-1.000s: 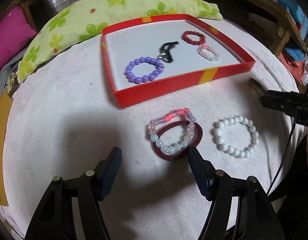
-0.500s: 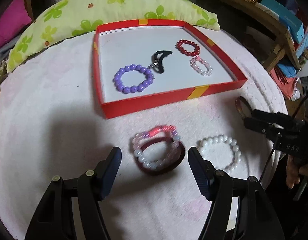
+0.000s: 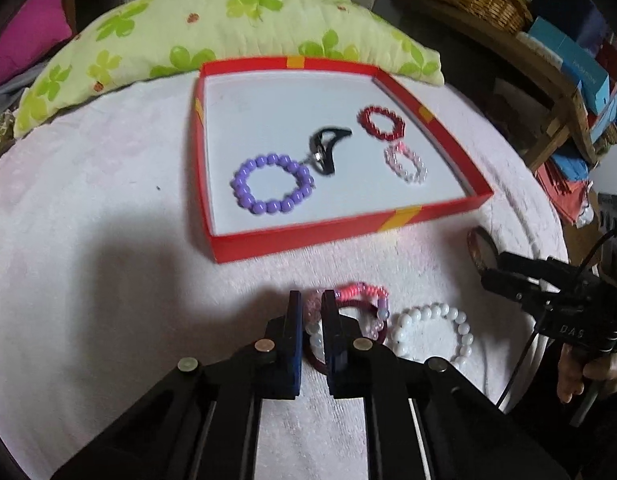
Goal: Organize jewelry
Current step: 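Move the left tool to the pink bead bracelet while the right tool approaches the silver bangle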
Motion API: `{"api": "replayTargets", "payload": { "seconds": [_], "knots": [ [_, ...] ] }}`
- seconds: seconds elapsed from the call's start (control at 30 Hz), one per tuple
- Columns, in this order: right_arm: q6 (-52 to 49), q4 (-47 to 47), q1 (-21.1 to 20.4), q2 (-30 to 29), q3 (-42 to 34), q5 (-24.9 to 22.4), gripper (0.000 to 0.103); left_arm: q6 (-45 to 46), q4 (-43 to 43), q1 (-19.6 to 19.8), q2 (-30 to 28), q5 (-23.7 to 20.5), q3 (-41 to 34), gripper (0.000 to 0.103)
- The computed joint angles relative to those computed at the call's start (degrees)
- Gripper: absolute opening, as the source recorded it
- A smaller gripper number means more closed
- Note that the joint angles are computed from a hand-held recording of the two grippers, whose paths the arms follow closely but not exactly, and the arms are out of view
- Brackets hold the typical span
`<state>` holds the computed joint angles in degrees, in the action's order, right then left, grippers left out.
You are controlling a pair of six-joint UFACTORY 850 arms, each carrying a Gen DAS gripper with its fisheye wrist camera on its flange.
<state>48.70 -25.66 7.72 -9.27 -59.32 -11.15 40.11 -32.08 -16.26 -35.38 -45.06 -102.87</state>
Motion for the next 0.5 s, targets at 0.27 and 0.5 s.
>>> {"api": "replayTargets", "payload": {
  "seconds": [0.27,0.5],
  "knots": [
    [-0.15,0.06,0.00,-0.10,-0.17,-0.20,0.060,3.51,-1.87,0.10,0.89,0.20,0.80,0.009],
    [0.47,-0.80,0.08,-0.20,-0.23,-0.43,0.060,2.36,0.15,-1.30,1.40,1.91,1.61,0.057]
  ]
}}
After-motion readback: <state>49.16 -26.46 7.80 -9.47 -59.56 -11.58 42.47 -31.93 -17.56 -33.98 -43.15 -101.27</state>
